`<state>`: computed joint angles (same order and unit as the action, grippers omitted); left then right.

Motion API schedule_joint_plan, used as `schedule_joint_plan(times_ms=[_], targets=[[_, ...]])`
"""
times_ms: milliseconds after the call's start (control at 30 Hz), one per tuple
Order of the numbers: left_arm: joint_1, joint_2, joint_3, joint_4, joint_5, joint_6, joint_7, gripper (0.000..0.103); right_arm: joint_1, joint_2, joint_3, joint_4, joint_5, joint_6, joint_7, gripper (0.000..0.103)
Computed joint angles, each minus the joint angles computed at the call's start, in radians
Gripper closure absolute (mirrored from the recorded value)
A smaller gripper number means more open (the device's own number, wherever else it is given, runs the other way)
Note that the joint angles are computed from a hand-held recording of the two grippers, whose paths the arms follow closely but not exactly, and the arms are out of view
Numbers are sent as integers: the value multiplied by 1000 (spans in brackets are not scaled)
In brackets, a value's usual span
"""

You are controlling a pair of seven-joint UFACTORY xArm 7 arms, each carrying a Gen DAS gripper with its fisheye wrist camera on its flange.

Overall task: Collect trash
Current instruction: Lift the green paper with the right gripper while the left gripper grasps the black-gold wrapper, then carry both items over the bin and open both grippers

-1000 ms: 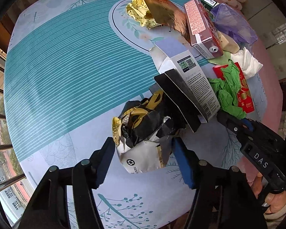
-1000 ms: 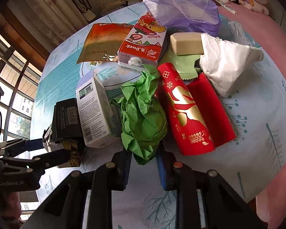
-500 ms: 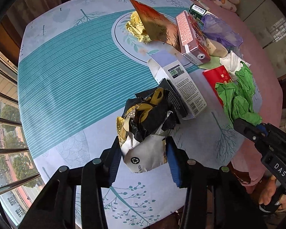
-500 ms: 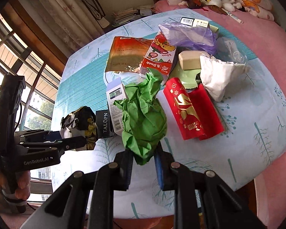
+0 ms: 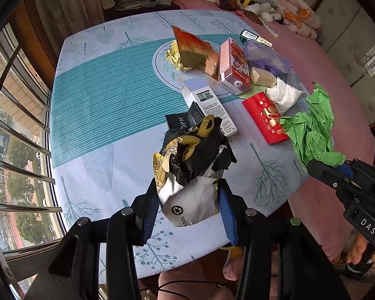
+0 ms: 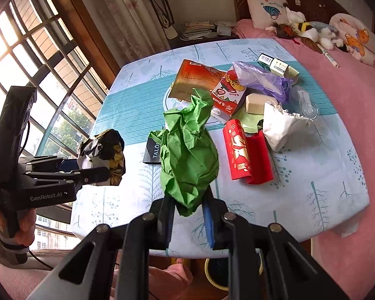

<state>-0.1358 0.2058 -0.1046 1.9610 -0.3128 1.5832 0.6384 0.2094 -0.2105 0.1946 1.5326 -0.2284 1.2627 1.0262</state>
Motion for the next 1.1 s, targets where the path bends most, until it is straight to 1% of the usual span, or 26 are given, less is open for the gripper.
schedule_joint_plan(times_ms=[133,233,333,400,533,633,733,867,1000,1100], targets=[[2,-190,11,-215,-35,-85,-27,59,10,-90,-4,-73,30,-13,-80,83],[-11,-343,22,-390,-65,-162,-84,59,19,-169,-6,-137,71,-7,-168,83],[-32,-501,26,-561,-65,-244,-142,59,22,-270,-6,-220,117,-2,-231,83],[-49,-589,25,-649,-56,-271,-181,59,22,-341,-6,-276,151,7,-260,83],[-86,-747,28,-794,-47,-283,-246,59,22,-477,-6,-377,220,39,-301,83],[-110,-836,23,-871,-24,-256,-284,59,26,-560,2,-450,278,69,-301,83],[-135,-890,21,-925,-10,-208,-310,59,29,-627,14,-517,335,86,-275,83],[-163,-970,3,-1032,17,-197,-309,59,40,-705,41,-619,397,78,-223,83],[-194,-1022,-22,-1171,24,-216,-314,58,63,-777,70,-769,462,52,-142,83],[-223,-1046,-43,-1302,25,-263,-310,58,93,-821,98,-901,502,6,-82,83]])
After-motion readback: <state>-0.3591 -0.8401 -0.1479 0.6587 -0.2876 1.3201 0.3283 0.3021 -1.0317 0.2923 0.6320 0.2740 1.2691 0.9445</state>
